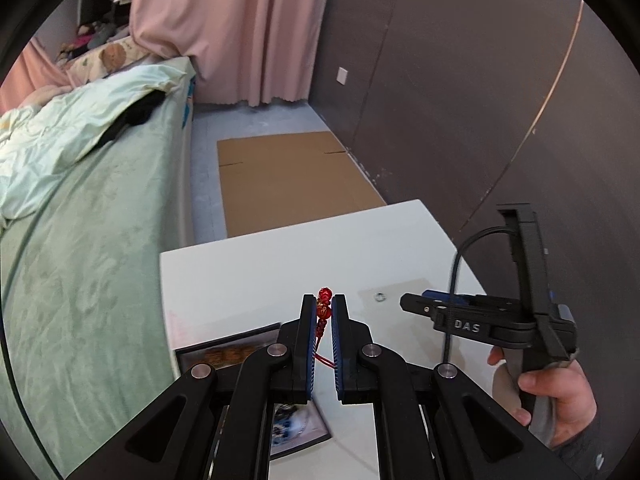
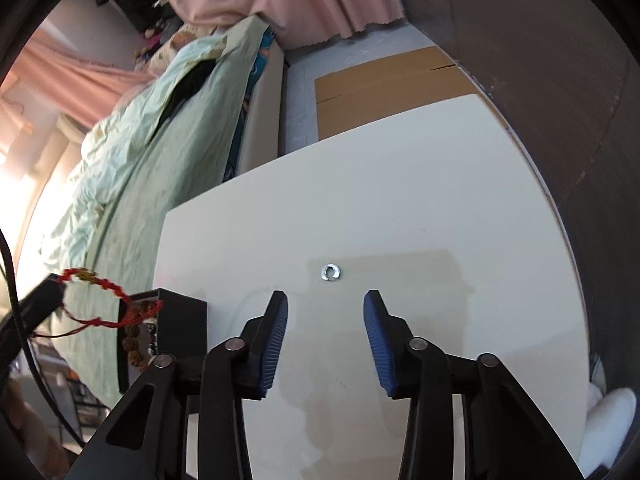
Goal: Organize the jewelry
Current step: 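Lift the red bracelet toward the box with the left gripper while the right gripper approaches the silver ring, then release the red bracelet into the box with the left gripper while the right gripper grasps the silver ring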
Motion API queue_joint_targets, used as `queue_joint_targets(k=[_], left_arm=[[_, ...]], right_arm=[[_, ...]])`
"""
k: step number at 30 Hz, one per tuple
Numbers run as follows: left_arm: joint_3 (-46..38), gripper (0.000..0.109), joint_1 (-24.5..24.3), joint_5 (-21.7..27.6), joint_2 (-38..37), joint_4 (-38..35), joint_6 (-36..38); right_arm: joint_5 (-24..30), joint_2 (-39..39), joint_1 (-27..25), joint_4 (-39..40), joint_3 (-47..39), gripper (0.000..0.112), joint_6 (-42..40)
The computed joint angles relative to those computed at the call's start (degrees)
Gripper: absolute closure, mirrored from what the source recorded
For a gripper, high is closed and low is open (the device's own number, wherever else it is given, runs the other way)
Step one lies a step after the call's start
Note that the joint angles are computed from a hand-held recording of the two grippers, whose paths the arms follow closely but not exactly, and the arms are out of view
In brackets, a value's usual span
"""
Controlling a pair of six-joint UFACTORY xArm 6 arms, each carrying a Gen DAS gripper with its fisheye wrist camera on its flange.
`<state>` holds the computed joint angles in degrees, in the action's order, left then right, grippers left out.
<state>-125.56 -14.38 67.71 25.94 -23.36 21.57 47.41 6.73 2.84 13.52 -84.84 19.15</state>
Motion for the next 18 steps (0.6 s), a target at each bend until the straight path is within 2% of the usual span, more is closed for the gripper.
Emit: queue_joint_targets(k=[8, 12, 17, 18], left_arm=[[2.08, 0.101, 2.69, -0.17, -0.72, -0.46, 0.56], [2.32, 0.101, 3.91, 0.22, -0.6, -0.66, 0.63], [3.09, 0.101, 4.89, 0.32, -0.59, -0.57, 0.43], [3.15, 0.101, 4.94, 0.34, -0.54, -0.51, 0.33]], right_arm=[[7.55, 7.46, 2.93, -10.41, -10.49, 0.086, 2.3], [10.8, 10.23, 3.55, -14.58, -14.48, 0.086, 3.39], [13.68, 12.34, 3.53, -17.58, -16.71, 0.087, 4.85], [14.02, 12.55, 3.62, -17.8, -16.92, 0.09, 5.0]])
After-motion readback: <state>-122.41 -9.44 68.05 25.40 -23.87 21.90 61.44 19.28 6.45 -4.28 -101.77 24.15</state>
